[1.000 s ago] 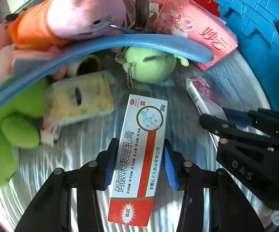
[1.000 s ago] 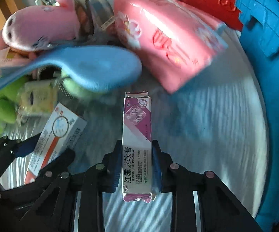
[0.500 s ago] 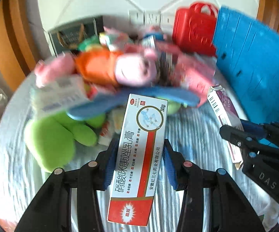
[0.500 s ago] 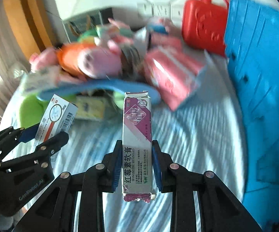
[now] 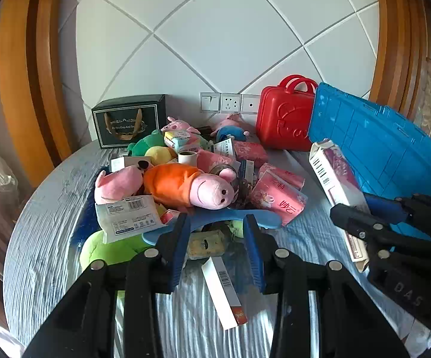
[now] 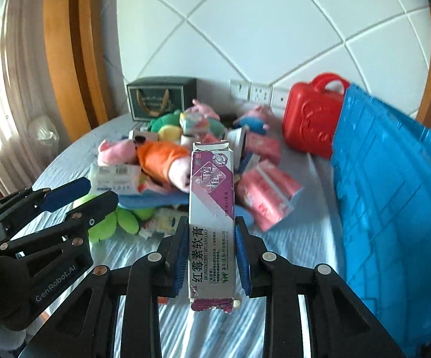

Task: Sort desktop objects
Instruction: 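Lift both boxes and carry them with both tools over the blue bin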

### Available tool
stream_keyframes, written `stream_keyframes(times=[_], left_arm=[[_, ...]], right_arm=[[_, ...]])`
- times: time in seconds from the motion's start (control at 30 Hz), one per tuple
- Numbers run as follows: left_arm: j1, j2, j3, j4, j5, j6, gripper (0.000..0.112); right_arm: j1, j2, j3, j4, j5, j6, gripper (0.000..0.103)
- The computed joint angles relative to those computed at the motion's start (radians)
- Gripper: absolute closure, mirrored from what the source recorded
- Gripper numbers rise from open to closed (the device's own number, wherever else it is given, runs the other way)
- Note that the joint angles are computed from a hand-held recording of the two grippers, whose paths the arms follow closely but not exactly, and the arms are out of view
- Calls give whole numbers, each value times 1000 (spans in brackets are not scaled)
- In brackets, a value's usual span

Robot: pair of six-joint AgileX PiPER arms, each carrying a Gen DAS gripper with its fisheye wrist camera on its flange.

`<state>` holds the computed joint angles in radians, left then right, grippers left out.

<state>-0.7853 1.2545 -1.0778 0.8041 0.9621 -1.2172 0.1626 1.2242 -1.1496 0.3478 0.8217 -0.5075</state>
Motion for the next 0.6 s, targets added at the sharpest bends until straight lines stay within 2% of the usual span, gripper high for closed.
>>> stream_keyframes(times=[0.07, 0.17, 0.37, 0.6], left_arm=[[16, 12, -4, -39, -22, 39, 76], [50, 47, 17, -82, -66, 13, 76], [159, 258, 37, -259, -182, 51, 76], [234, 488, 26, -360, -281, 77, 76]], right_arm=[[-14, 0, -7, 10, 11, -20, 75], [-49, 19, 3, 48, 20, -83, 75], [-125, 147, 71, 128, -4, -228, 75], [-149, 345, 114, 161, -88, -347, 75]])
